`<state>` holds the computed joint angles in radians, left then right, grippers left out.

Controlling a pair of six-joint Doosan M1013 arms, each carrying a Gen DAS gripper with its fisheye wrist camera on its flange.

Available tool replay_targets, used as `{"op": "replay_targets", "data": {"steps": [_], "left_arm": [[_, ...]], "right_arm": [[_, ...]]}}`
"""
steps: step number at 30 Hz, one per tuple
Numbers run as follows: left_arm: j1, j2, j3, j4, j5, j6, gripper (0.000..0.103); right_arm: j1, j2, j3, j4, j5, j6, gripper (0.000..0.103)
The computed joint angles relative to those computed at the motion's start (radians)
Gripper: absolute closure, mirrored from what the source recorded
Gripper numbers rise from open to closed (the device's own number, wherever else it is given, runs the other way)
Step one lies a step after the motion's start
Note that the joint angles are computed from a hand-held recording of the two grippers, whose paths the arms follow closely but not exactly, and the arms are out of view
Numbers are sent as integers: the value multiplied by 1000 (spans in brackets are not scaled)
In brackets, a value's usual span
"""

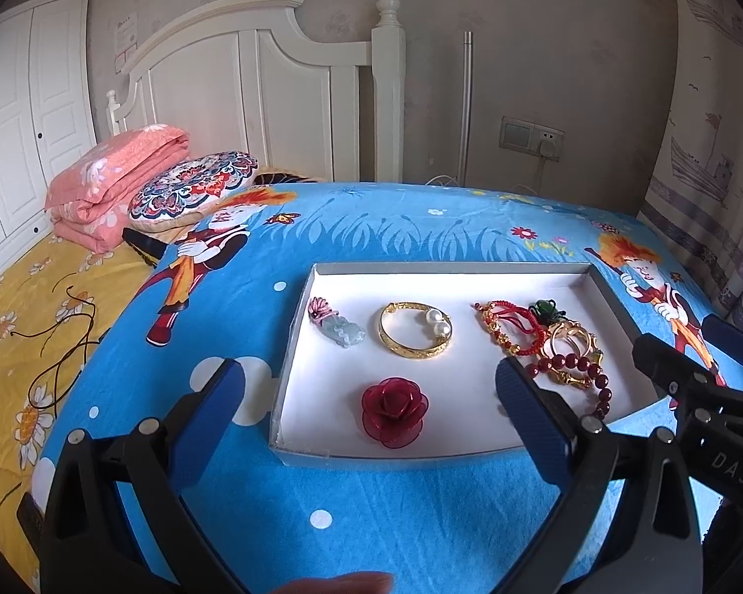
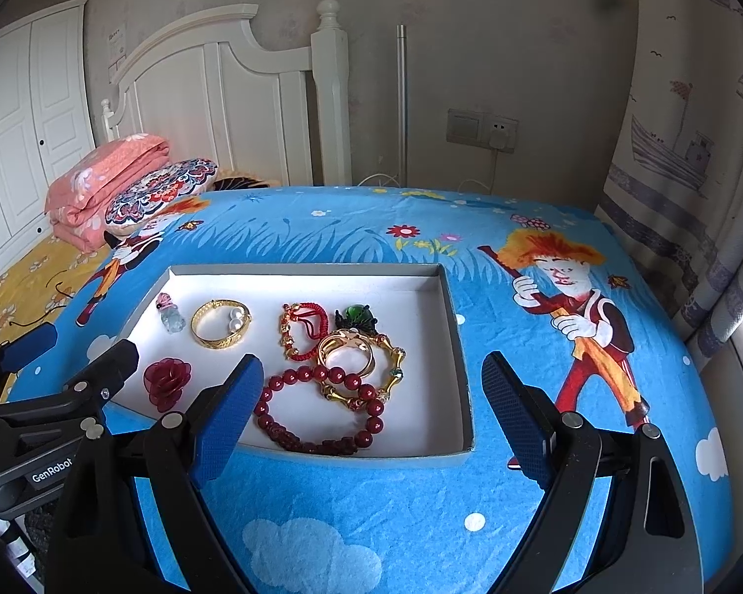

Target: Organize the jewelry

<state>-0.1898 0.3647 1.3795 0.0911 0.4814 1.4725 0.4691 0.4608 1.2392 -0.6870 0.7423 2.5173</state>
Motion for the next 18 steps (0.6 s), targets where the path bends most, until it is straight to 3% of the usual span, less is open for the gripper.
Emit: {"op": "replay_targets", "data": {"steps": [18], "left_arm": [[-6,7,-5,41,1,-44,5]], "right_arm": [[-2,1,0,13,1,-18,19]]}}
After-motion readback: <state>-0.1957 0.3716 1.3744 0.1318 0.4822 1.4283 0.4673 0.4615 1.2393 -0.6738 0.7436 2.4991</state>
